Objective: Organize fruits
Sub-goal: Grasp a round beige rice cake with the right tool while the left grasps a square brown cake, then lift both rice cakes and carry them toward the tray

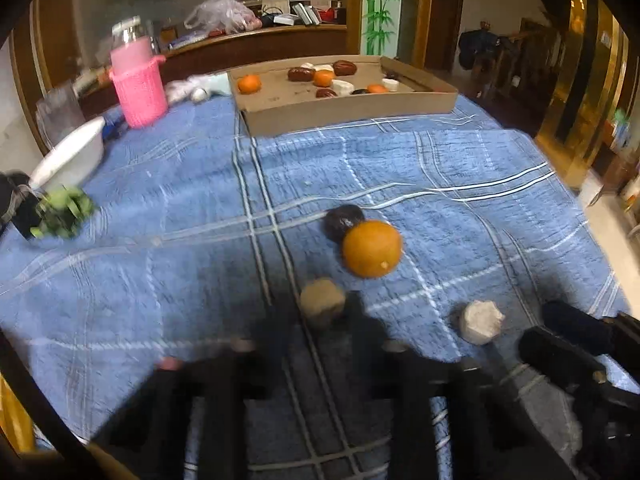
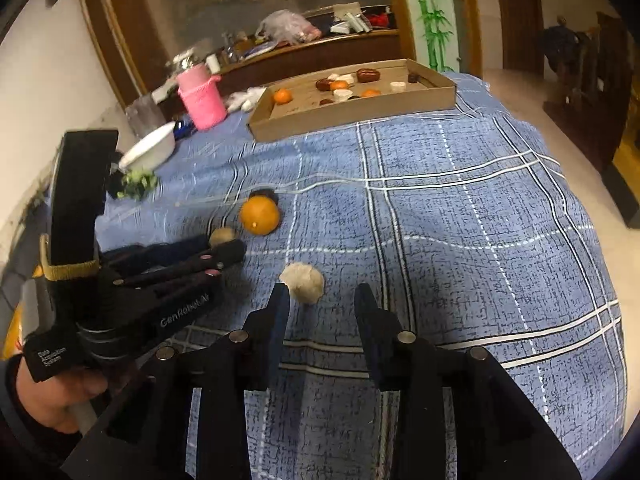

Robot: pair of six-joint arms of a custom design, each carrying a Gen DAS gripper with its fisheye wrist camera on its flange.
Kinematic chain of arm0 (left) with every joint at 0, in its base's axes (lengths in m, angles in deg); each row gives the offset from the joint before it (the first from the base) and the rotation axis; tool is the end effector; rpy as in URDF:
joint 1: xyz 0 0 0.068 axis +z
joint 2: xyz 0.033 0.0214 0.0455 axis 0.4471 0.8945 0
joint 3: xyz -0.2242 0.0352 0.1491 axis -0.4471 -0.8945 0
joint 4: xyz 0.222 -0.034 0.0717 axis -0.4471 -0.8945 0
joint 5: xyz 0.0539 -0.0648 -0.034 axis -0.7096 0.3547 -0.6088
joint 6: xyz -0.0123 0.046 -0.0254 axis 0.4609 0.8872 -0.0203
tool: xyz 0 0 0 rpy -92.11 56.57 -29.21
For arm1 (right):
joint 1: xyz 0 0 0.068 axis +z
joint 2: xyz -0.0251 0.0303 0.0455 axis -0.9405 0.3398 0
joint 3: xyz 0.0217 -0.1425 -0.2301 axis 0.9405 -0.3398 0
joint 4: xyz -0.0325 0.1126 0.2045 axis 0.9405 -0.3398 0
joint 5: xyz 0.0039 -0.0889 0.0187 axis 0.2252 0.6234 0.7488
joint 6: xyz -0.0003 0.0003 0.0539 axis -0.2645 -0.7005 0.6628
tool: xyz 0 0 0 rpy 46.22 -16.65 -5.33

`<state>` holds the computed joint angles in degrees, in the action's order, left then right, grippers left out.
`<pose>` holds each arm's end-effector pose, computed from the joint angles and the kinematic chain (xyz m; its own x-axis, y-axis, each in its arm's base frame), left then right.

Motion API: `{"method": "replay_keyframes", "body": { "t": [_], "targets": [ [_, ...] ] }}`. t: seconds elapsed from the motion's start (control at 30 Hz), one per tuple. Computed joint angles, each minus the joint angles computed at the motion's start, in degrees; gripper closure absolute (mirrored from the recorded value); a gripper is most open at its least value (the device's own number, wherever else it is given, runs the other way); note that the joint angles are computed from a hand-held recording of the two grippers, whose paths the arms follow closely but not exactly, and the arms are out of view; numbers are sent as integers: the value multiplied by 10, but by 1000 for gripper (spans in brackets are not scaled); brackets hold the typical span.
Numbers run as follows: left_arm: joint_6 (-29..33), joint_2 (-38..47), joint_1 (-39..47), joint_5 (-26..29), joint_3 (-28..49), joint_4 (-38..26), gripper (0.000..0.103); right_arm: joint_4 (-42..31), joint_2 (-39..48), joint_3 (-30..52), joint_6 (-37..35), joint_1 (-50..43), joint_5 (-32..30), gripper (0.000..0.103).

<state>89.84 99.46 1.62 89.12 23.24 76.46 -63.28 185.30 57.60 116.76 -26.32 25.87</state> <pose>0.3538 -0.1648 0.0251 -0.6859 0.3947 -0.6113 0.4755 0.8790 0.0340 0.2528 0.2216 0.0466 -0.7074 0.2632 -0.6560 0.1407 0.9620 0.2342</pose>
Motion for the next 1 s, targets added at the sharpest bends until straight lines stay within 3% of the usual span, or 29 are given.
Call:
{"method": "replay_keyframes", "body": {
  "t": [0.17,0.37,0.47,0.67,1.0],
  "targets": [
    [-1,-17,19,18,-36,42,80,-12,5,11,-2,-1,-2,69],
    [3,-57,46,37,-88,65,80,-99,54,121,-44,-12,-14,69],
    [5,-66,56,41,-105,71,80,-149,89,174,-49,-13,-2,78],
    [8,-104,73,57,-169,99,80,-106,43,107,0,13,19,78],
    [24,-205,111,56,-331,173,80,-128,-8,60,120,136,103,78]
  ]
}}
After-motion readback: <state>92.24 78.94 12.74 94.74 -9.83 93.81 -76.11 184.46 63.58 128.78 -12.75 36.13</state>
